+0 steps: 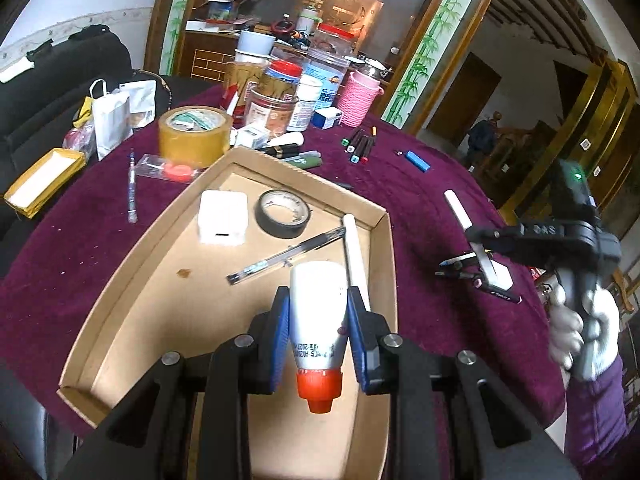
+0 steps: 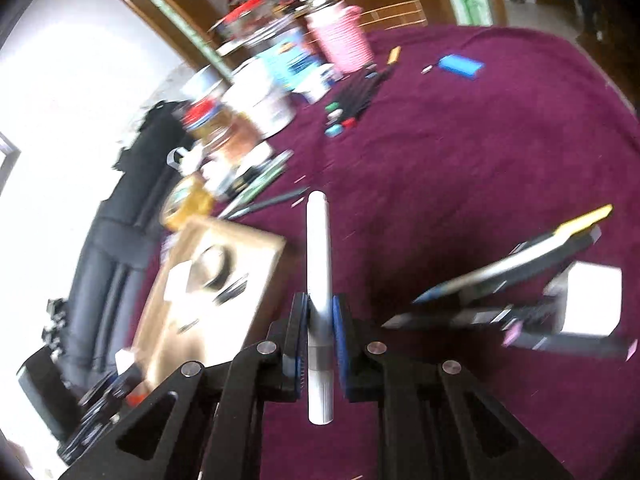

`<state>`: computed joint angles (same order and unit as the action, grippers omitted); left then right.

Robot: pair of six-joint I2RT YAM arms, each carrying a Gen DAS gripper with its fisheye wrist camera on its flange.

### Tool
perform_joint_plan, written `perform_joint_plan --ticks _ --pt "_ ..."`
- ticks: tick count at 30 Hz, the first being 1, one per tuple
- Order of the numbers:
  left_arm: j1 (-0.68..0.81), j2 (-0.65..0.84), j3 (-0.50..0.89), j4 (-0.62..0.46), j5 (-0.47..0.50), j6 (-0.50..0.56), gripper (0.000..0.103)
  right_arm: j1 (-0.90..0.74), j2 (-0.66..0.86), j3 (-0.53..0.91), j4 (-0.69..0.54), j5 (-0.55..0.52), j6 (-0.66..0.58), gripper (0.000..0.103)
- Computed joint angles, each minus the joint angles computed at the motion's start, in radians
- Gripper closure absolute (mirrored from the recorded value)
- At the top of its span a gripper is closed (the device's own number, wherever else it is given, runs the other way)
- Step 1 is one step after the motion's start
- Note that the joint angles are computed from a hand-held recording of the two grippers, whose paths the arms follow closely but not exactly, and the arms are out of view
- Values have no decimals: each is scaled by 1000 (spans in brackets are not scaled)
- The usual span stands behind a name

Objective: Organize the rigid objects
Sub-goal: 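Carry white marker over tray with right tool and lower it inside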

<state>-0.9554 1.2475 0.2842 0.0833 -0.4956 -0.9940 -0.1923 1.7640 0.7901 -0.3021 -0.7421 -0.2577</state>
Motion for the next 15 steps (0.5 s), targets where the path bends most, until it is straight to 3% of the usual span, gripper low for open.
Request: perform_joint_plan --ticks 7,15 --pt "-29 2 -23 -29 -15 -39 77 168 -105 -210 150 -63 126 89" --pt "-86 31 2 -157 -122 -99 77 383 -85 -287 328 52 269 89"
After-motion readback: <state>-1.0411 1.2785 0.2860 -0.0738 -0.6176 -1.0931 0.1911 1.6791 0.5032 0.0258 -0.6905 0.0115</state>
